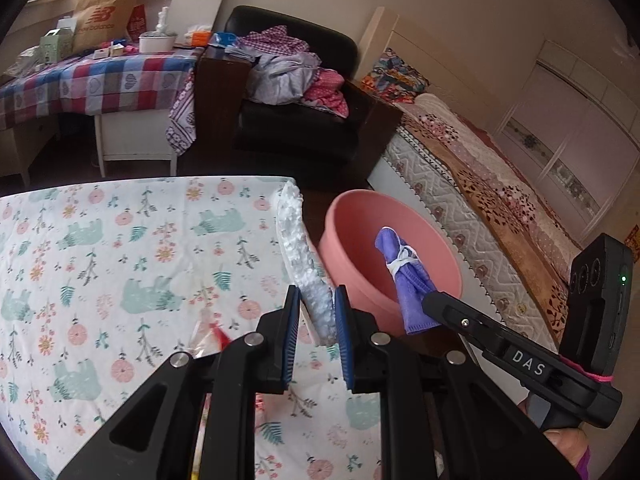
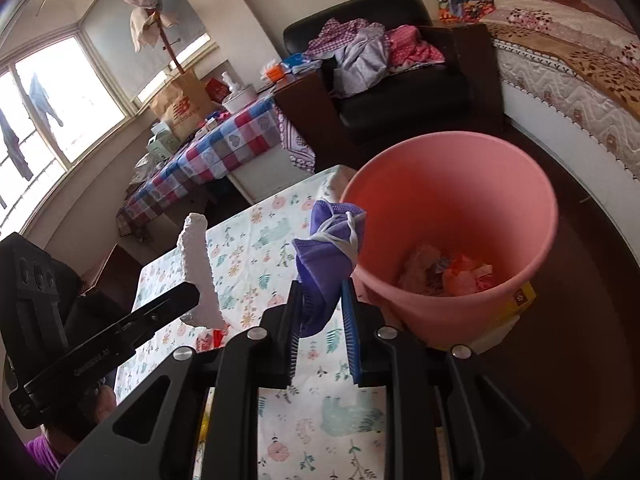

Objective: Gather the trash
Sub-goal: 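Carry the foam strip and purple cloth with both tools over the bucket, then open both tools to drop the items into the bucket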

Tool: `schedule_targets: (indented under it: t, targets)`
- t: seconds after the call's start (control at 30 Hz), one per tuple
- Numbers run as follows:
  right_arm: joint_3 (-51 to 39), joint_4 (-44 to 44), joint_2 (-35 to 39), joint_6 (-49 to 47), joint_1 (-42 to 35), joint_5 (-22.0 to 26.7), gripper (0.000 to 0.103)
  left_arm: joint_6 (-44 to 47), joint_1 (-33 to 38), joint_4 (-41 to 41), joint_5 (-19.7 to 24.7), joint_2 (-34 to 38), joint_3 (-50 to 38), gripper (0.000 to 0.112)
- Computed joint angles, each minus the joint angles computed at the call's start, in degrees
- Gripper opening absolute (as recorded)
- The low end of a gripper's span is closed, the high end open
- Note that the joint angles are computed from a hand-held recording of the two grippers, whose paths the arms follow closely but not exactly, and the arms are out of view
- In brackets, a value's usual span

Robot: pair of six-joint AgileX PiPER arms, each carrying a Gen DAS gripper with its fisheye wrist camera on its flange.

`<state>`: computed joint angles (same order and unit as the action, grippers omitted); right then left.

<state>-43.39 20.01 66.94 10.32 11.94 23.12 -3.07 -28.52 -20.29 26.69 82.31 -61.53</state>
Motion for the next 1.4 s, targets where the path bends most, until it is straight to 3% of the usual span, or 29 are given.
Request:
schedule_targets:
  t: [0.17, 0.27, 0.43, 0.57, 0.7, 0.93, 1.13, 1.23, 1.4]
  targets:
    - [1.83, -1.55, -0.26, 1.03, -3.87, -1.27, 0.02, 3.82, -4.04, -3.53, -0.78, 5.48, -5.14, 0.017]
    - [2.03, 0.94, 1.23, -2.36, -6.99, -1.86, 0.02, 8.09, -5.22, -8.01, -0.04, 9.58, -8.79, 0.017]
    - [2.0, 6.56, 4.04, -9.06, -10.86, -2.54, 0.02, 7.58, -6.89, -8.34, 1.84, 16.53, -15.42, 0.017]
    - [1.8, 5.93, 5.92, -8.67, -11.25, -3.36, 0.02, 7.12, -7.82, -7.71, 3.42, 20.85, -19.6, 0.017]
    - [1.66, -1.13, 6.62, -1.52, -10.17, -3.88, 0.02, 7.34, -8.28, -7.25, 3.43, 23.01, -21.39, 0.019]
    - [1.4, -3.72, 7.74, 1.61, -10.28, -3.85, 0.021, 6.99, -8.05, -6.86, 2.39, 22.95, -20.5, 0.031]
    - [2.13, -5.29, 7.5, 3.32, -9.96, -4.83, 0.024, 8.97, -7.02, -9.12, 1.91, 20.61, -18.38, 0.031]
    - [2.73, -4.87, 6.84, 2.95, -10.14, -5.45, 0.035, 10.2, -6.46, -9.9, 1.37, 18.54, -16.62, 0.032]
    - [2.65, -5.54, 4.68, 3.22, -8.55, -4.33, 0.035, 10.56, -5.75, -7.05, -0.88, 12.68, -12.09, 0.034]
